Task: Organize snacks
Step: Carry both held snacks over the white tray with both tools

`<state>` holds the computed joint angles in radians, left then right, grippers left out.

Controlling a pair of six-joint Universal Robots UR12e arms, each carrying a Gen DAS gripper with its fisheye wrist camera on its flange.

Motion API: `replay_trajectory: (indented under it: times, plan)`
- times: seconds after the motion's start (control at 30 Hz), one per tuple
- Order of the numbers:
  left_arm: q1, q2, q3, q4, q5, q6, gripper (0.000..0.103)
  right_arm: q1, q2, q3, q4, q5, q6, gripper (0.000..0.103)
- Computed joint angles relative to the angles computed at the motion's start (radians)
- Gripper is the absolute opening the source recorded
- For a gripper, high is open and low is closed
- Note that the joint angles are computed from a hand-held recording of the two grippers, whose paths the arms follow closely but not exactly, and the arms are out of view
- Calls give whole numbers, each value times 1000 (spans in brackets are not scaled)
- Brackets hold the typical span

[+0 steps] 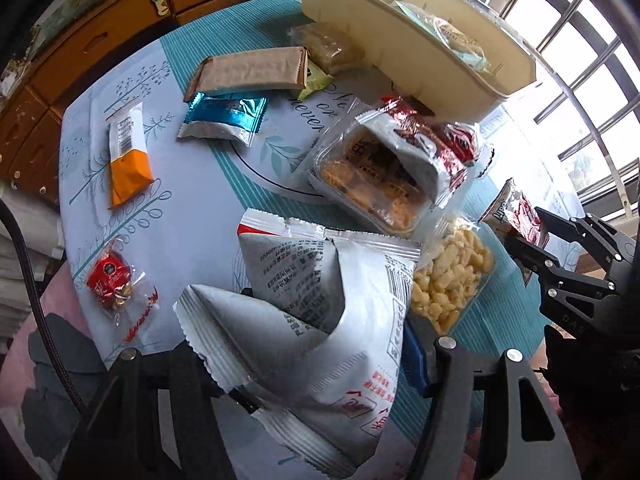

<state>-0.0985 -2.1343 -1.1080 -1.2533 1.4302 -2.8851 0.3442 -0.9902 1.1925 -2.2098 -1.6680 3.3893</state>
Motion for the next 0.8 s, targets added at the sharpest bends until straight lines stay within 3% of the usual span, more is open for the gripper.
replay_trajectory:
  times: [0.17, 0.43, 0.8]
  plan:
    - [2, 36, -23, 36, -38, -84, 63, -8, -12, -7, -8, 17, -63, 49]
    - [-11, 30, 2, 82, -73, -221, 63, -29, -30, -9, -32, 103, -186, 49]
    - [-68, -4, 69, 181, -57, -346, 63, -87, -58, -18, -39, 203, -318, 49]
